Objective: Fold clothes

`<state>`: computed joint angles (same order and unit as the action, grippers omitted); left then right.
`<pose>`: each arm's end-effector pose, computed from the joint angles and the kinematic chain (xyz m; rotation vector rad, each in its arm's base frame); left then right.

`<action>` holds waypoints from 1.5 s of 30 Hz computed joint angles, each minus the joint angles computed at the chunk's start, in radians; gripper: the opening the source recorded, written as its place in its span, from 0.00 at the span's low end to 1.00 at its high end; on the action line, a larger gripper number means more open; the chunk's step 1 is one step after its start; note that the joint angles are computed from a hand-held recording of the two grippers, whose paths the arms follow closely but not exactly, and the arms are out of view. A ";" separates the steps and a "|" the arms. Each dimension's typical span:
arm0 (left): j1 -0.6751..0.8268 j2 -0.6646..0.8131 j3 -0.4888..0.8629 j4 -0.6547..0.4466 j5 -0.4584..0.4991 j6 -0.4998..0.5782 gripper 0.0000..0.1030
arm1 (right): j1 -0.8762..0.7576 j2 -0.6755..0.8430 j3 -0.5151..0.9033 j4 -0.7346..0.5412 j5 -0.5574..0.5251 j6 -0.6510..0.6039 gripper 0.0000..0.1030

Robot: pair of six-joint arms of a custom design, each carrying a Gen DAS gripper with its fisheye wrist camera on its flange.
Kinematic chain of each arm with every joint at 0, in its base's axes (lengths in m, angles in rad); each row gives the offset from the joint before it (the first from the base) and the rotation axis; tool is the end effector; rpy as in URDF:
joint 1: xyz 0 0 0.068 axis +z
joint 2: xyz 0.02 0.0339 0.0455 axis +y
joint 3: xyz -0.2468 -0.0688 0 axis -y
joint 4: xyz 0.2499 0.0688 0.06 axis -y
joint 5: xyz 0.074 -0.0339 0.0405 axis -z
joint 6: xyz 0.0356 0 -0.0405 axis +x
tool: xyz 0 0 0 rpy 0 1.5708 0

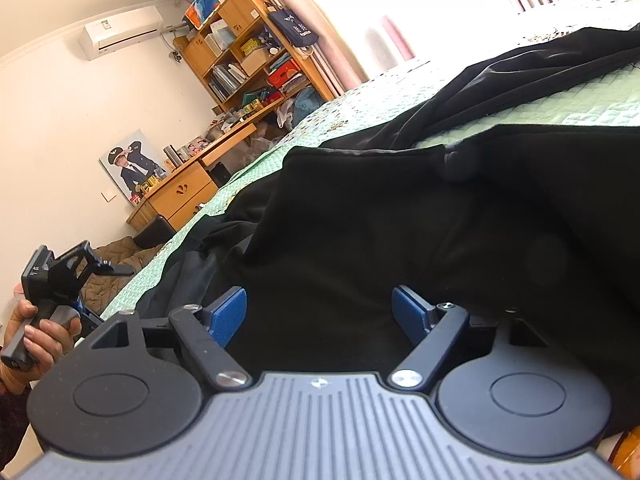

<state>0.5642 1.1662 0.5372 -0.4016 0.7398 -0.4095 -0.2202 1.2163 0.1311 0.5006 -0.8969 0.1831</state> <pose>0.1918 0.0930 0.1559 -0.9009 2.2561 -0.8821 0.1859 -0.0131 0.0988 -0.1049 2.0396 0.9315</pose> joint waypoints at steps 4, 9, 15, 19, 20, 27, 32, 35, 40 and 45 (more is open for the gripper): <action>-0.015 0.020 -0.072 0.204 0.017 -0.108 0.86 | 0.001 0.005 -0.002 0.010 0.000 0.003 0.79; -0.057 0.041 -0.159 0.462 -0.040 -0.261 0.57 | 0.000 0.010 -0.003 0.016 -0.003 0.003 0.79; -0.314 -0.243 -0.151 0.192 -0.491 -0.202 0.14 | -0.007 0.017 0.003 0.010 -0.011 -0.001 0.79; -0.624 -0.393 -0.086 -0.060 -0.899 -0.262 0.14 | -0.009 0.003 0.011 -0.023 -0.009 -0.015 0.79; -0.686 -0.383 -0.081 -0.070 -0.959 -0.270 0.15 | -0.002 -0.013 0.012 -0.041 0.001 -0.020 0.79; -0.590 -0.496 -0.201 -0.071 -0.842 -0.359 0.19 | 0.075 -0.201 0.015 -0.241 0.127 -0.077 0.79; -0.368 -0.595 -0.262 -0.063 -0.573 -0.330 0.21 | 0.177 -0.334 0.036 -0.410 0.282 -0.159 0.79; -0.294 -0.627 -0.288 -0.067 -0.470 -0.321 0.21 | 0.208 -0.392 0.047 -0.494 0.337 -0.202 0.79; -0.330 -0.682 -0.262 -0.158 -0.518 -0.298 0.22 | 0.195 -0.535 0.041 -0.667 0.365 -0.239 0.79; -0.432 -0.773 -0.227 -0.266 -0.626 -0.303 0.30 | 0.079 -0.666 0.077 -0.923 0.267 -0.219 0.79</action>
